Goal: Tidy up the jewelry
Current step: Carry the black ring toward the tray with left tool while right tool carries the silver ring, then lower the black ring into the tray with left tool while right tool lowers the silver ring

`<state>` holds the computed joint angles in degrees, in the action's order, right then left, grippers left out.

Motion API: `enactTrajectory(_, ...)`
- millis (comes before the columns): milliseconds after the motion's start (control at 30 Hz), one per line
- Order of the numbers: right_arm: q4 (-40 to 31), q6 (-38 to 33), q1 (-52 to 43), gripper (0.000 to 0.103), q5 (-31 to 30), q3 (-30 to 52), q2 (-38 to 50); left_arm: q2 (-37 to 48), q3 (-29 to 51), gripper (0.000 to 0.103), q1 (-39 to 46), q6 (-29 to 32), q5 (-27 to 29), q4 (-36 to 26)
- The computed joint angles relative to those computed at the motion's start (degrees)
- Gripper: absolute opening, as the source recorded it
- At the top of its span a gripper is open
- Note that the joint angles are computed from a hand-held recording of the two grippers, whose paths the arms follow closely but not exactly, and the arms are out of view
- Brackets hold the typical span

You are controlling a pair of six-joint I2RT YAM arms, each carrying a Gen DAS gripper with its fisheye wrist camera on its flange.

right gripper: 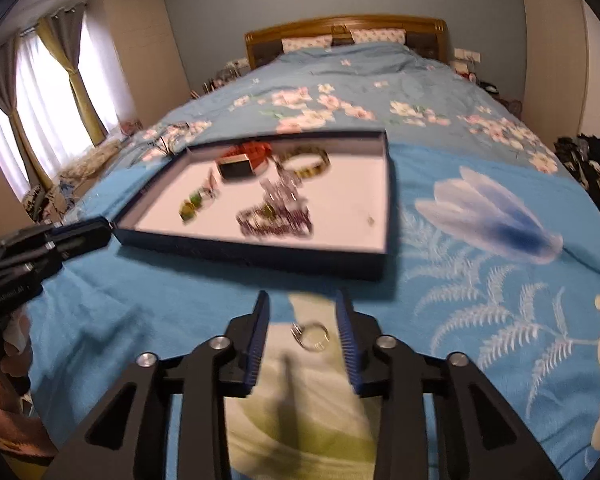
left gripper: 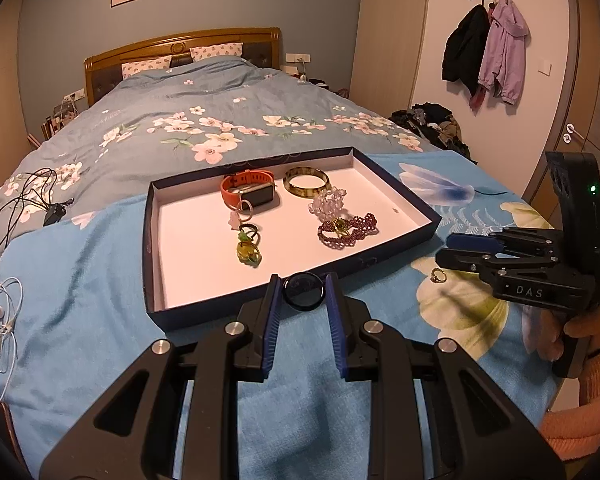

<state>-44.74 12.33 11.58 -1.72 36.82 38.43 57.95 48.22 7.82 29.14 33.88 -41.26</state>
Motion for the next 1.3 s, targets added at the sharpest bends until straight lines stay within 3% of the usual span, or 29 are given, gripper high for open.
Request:
enactTrajectory(367,-0.7,1.2,6.6,0.034,6.5,-0.2,4.5,0.6,-0.5,0.022,-0.9,-0.4,-0.7,0.9)
enactTrajectory(500,-0.8,1.3,7.3,0.02,7.9,0.0,4.9,0.6,-0.6,0.022,-1.2,-0.5,-0.8,0.8)
enactTrajectory(867,-0.2,1.2,6.0,0.019,6.1,-0.4,1.1,0.5,-1.0,0.022,-1.5,-0.7,-1.1,1.3)
enactTrajectory(1300,1.2,2.6,11.0,0.019,8.2,2.8,-2.8,-0.4,0.1,0.023,-1.8,-1.5,-1.0,1.1)
